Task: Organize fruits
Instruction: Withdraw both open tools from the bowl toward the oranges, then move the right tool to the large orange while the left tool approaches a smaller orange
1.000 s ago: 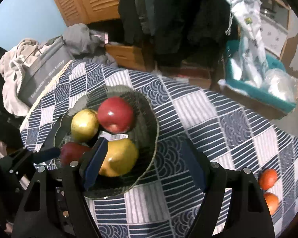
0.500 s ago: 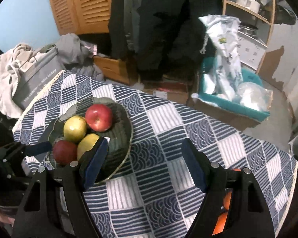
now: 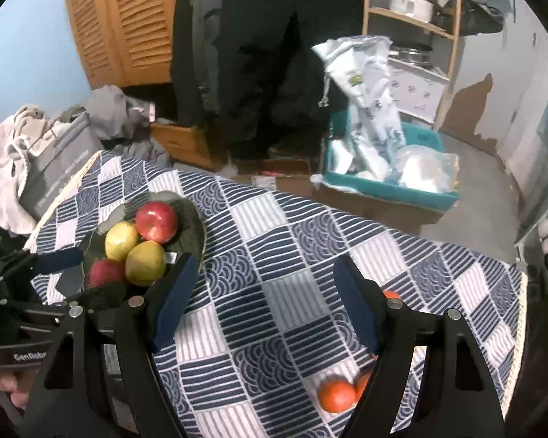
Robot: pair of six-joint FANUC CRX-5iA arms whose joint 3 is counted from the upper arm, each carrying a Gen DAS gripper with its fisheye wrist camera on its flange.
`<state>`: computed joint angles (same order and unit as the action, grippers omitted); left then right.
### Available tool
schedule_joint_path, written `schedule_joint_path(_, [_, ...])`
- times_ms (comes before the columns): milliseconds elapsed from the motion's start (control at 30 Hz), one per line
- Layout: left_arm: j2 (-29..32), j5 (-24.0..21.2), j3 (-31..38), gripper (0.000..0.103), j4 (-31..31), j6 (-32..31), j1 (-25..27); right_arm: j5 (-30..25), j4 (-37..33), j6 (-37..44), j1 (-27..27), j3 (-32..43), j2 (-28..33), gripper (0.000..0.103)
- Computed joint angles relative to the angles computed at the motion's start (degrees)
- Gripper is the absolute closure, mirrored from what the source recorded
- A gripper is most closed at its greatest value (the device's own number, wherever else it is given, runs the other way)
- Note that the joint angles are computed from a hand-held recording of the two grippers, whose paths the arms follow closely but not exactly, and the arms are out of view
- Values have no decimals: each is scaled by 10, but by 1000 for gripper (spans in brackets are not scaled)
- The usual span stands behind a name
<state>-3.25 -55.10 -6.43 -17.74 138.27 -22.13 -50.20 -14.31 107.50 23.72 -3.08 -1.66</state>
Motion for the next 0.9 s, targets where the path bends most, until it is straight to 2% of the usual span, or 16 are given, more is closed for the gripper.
schedule_joint_path(400, [21, -20, 50, 19, -44, 1, -47, -8, -17, 15, -45, 0, -27, 26])
schedule_joint_path(900, [57, -23, 111, 18, -48, -22, -90, -17, -41, 53, -116, -7, -54, 26])
